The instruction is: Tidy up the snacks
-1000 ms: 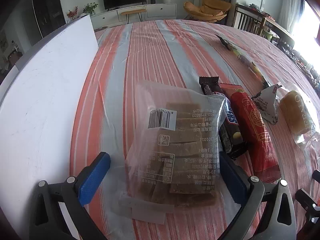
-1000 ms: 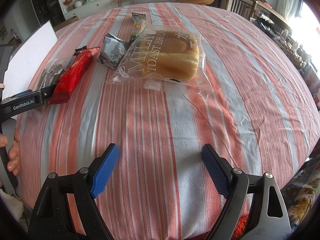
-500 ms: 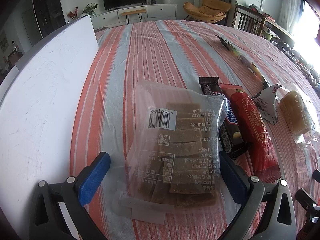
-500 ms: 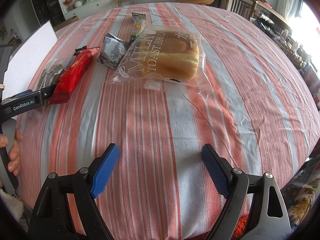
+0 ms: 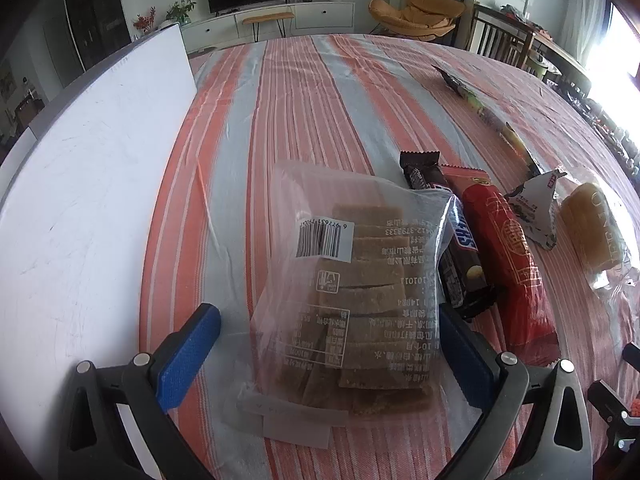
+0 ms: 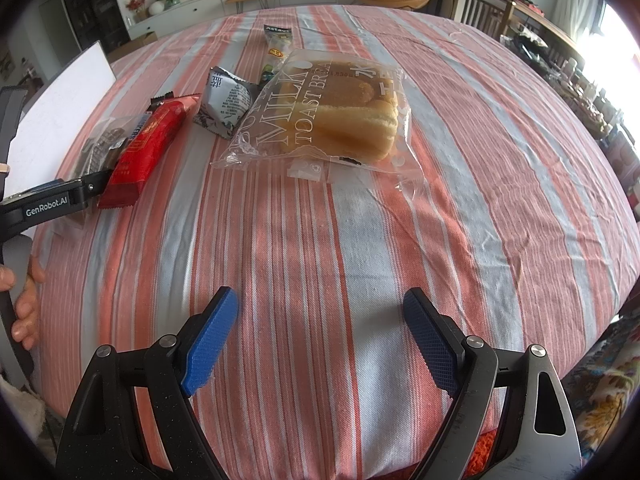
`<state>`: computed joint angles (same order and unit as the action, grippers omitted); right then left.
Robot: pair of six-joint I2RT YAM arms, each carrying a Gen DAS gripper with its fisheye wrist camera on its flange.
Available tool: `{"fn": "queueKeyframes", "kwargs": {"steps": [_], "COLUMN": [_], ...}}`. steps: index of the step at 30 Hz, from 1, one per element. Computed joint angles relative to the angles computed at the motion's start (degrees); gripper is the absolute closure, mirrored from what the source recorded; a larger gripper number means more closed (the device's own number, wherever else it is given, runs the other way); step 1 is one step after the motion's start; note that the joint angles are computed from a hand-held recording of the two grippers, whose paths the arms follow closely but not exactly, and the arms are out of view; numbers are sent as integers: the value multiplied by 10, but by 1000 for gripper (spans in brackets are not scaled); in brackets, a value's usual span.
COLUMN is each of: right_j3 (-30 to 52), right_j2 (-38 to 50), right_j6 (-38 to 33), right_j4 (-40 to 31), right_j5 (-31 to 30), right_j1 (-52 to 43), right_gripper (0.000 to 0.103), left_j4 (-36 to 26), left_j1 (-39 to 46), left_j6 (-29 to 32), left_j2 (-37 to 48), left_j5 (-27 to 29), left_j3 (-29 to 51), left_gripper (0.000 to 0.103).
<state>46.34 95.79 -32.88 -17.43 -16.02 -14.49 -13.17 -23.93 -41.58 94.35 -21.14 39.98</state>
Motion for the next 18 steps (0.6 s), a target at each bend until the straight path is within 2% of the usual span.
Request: {"fn": "queueKeyframes", "kwargs": {"steps": [18], "right_j3": [1], "right_j2": [0], "right_j6": [0], "right_j4": [-1], "right_j5": [1], "right_j1": [0], "right_gripper": [15], "left_j4": [-18], "left_j1": [10], "left_j6": [3], "left_j2": [7], "left_j5": [14], "left_j3": [16], "left_gripper": [0]}}
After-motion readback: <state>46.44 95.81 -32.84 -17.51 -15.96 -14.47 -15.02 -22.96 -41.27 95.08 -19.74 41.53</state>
